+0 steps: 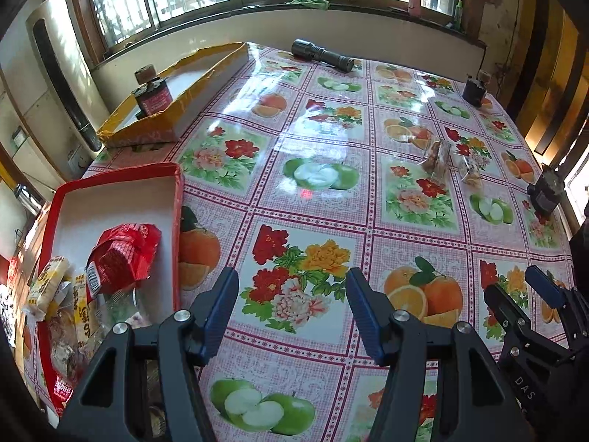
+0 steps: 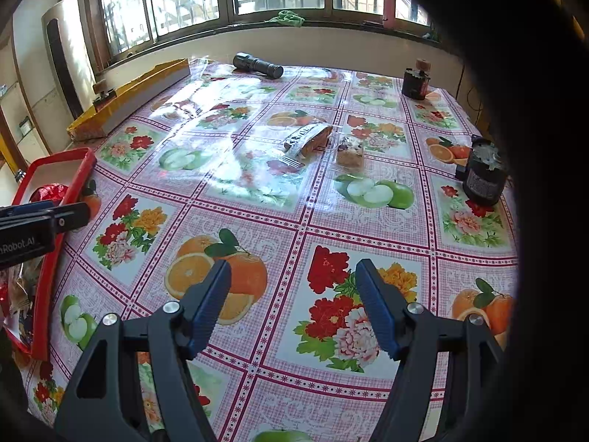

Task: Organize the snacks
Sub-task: 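Move both tools back over the last snacks on the table, then grasp the clear pastry bag with the left tool while the right tool grasps the nougat bag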

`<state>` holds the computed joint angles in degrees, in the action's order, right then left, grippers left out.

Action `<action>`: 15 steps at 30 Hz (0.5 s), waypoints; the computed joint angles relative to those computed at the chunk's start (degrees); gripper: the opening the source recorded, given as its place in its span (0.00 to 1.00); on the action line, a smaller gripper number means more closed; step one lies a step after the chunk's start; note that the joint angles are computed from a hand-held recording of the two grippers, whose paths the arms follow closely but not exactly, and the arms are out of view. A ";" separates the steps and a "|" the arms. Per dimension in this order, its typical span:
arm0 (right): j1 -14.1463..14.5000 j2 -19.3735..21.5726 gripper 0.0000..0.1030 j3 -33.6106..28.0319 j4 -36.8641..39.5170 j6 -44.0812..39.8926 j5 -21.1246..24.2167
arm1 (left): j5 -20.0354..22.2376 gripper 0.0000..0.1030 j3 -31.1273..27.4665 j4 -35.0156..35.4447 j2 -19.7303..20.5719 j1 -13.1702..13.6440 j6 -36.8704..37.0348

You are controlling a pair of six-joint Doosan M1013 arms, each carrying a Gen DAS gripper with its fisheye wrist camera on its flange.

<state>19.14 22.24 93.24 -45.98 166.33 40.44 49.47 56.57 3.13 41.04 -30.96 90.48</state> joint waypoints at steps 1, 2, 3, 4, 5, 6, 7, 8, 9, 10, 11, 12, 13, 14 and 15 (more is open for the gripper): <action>-0.51 -0.05 0.69 0.11 0.49 -0.21 -0.95 | 1.04 0.59 -1.20 -0.40 0.67 -0.11 0.40; -1.09 -0.09 0.69 0.13 1.45 -0.68 -1.79 | 1.54 0.59 -2.19 -0.76 1.23 -0.21 0.61; -1.81 -0.27 0.69 0.34 2.57 -0.92 -3.30 | 1.90 0.59 -3.24 -0.81 1.85 -0.37 0.91; -2.45 -0.45 0.69 0.60 2.98 -0.46 -4.64 | 2.52 0.59 -4.62 -0.39 2.64 -0.66 1.14; -2.97 -0.54 0.69 0.74 2.78 0.30 -5.38 | 3.16 0.59 -6.18 -0.20 3.53 -0.97 1.48; -3.60 -0.54 0.69 0.78 2.69 0.94 -6.15 | 3.87 0.59 -7.88 -0.32 4.48 -1.25 2.15; -4.32 -0.54 0.69 0.83 2.86 1.44 -7.25 | 5.10 0.59 -10.00 0.02 5.63 -1.63 2.39; -5.03 -0.38 0.69 0.64 3.11 1.82 -7.99 | 6.24 0.59 -12.06 -0.06 6.74 -1.94 2.75; -5.69 -0.12 0.69 0.25 3.22 2.05 -8.26 | 7.17 0.59 -14.05 -0.43 7.82 -2.23 3.62; -6.34 0.17 0.69 -0.16 3.34 2.00 -8.72 | 8.12 0.59 -15.96 -0.07 8.89 -2.59 3.93; -6.94 0.62 0.69 -0.89 3.63 1.58 -8.58 | 9.14 0.59 -17.89 0.66 9.97 -2.94 3.80; -7.52 1.13 0.69 -1.70 4.18 0.87 -8.27 | 10.02 0.59 -19.70 0.65 11.00 -3.19 4.23; -8.09 1.63 0.69 -2.45 4.95 -0.08 -8.29 | 11.05 0.59 -21.66 0.46 12.10 -3.40 4.83; -8.60 2.15 0.68 -3.25 5.40 -1.06 -7.87 | 12.26 0.59 -23.84 0.67 13.29 -3.63 4.96; -8.99 2.74 0.67 -4.13 5.69 -2.06 -7.26 | 13.39 0.59 -26.06 0.43 14.51 -3.82 5.45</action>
<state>10.15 24.98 89.11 -40.29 164.27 33.18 62.86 30.51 3.56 55.55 -34.77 95.93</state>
